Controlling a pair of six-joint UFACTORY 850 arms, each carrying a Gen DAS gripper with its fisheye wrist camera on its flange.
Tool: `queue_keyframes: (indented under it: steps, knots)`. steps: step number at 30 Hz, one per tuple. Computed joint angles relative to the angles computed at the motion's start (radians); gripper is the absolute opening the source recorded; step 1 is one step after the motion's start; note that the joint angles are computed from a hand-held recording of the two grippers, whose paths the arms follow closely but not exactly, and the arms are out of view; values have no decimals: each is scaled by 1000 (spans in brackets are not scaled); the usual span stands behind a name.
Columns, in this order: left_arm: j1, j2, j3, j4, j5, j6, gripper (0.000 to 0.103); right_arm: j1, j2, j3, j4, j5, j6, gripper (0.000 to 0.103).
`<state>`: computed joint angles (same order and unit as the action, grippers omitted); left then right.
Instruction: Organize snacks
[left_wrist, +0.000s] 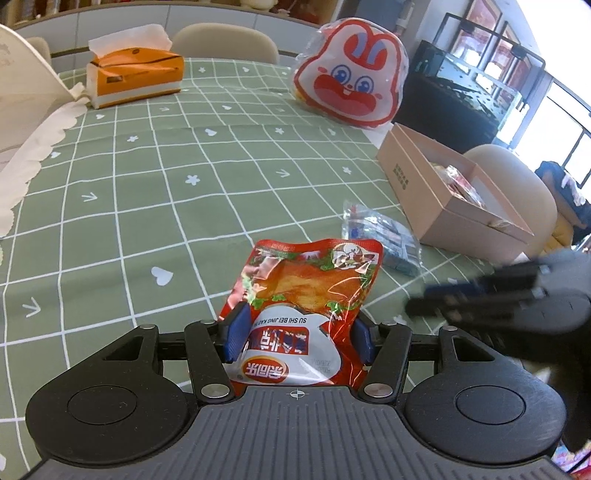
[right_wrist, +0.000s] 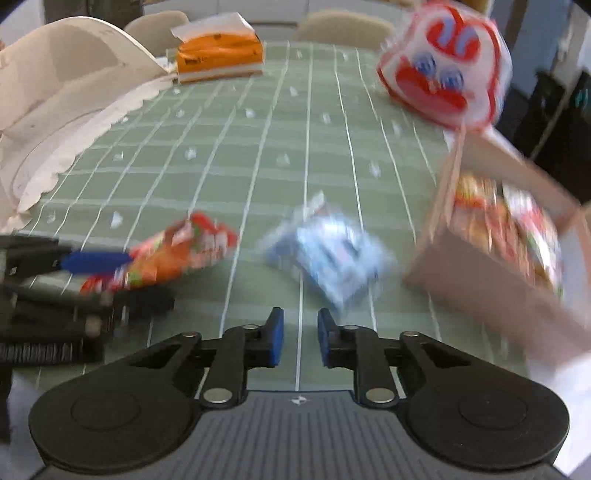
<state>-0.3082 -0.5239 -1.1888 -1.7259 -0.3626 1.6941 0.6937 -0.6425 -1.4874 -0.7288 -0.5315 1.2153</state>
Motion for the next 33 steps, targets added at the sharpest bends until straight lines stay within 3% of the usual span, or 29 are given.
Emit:
queue_keyframes:
  steps: [7,9,11,13,15,22,27,30,31,33]
  knots:
    - [-7,27,42,-83,-10,88,58,14,97,170,-194,46,283,21]
    - [-4,32,46,-82,-13,86,56,5,96,175,-233,53,368,28]
    - [-3,36,49,-82,-9,83,55,-7,96,179,-293,80,473,47]
    - [-3,38,49,-87,2,88,54,-19,77,160,-358,91,568,56]
    - [-3,40,51,-91,8,91,54,-28,39,115,-372,81,595,57]
    - [6,43,54,-72,10,75,54,-34,-101,-69,-363,-3,541,68]
    - [18,43,60,-78,-20,74,55,-32,-132,-113,-357,-36,472,64]
    - [17,39,56,-73,-19,72,56,-31,-112,-89,-351,-16,435,50]
    - [14,38,56,-75,-14,77,56,-31,-102,-78,-341,-2,420,35]
    - [11,39,57,-82,-8,90,56,-25,-84,-57,-325,-3,396,28]
